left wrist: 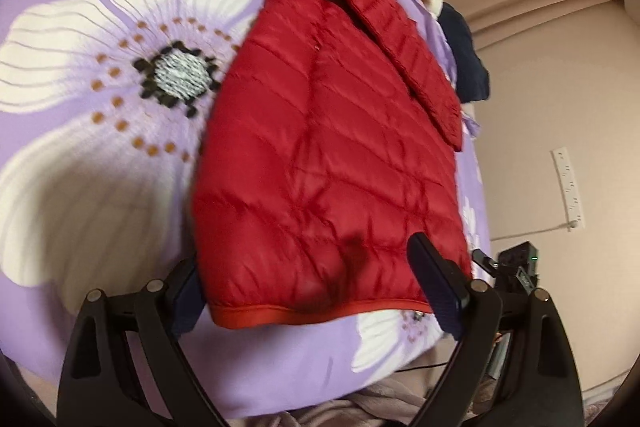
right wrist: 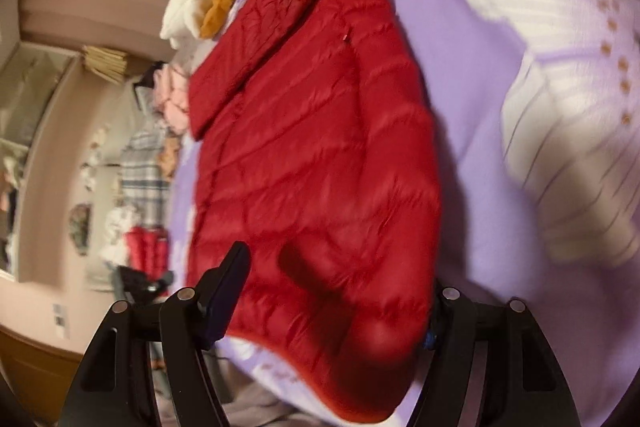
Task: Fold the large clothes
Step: 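Grasp the jacket hem with the left tool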
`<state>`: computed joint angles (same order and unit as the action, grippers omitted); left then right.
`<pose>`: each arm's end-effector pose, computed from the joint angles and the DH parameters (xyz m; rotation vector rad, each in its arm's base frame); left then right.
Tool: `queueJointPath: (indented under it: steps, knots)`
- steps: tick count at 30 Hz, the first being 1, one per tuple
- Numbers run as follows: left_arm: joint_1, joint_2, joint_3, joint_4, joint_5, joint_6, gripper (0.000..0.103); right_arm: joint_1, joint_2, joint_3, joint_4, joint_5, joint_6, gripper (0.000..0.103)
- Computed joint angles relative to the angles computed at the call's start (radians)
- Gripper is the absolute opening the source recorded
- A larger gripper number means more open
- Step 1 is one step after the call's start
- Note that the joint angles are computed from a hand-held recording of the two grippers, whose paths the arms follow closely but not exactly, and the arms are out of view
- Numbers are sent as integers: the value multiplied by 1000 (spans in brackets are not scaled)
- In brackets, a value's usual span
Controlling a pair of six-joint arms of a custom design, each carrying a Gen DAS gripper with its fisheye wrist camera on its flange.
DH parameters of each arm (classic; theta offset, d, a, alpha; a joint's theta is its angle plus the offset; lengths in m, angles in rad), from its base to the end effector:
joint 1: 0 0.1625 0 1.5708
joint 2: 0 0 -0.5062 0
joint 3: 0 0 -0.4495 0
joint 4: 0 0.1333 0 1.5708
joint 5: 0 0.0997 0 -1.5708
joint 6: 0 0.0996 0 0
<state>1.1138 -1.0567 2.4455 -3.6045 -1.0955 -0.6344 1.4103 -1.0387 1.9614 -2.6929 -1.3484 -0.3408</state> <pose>-0.0439 -0.4946 0.1503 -0.4805 2.8086 -1.1682 0.0502 -0.6617 0.1649 -0.2988 2.9386 -0.3680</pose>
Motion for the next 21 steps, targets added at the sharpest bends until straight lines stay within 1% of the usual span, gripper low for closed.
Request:
queueJointPath:
  steps: [2, 6, 9, 12, 14, 16, 18, 19, 21]
  knots:
    - [10, 8, -11, -5, -28, 0, 91, -4, 7, -2, 8, 32, 13, 71]
    - [20, 19, -44, 19, -60, 15, 91, -1, 21, -17, 16, 62, 39, 71]
    - [24, 26, -68, 55, -61, 25, 91, 14, 38, -28, 1, 52, 45, 71]
    - [33, 30, -81, 52, -83, 25, 91, 14, 36, -30, 0, 51, 44, 70]
    - [32, 30, -78, 43, -84, 26, 90, 12, 31, -27, -1, 43, 40, 67]
    - [28, 29, -71, 37, -71, 19, 85, 9, 25, -21, -6, 29, 33, 60]
    - [26, 28, -66, 31, -61, 5, 72, 7, 20, -18, -8, 21, 30, 58]
    - [25, 26, -61, 29, -52, -7, 68, 5, 17, -14, -15, 16, 30, 57]
    - [22, 14, -52, 59, -16, -50, 45, 5, 13, -7, -27, -3, 30, 55]
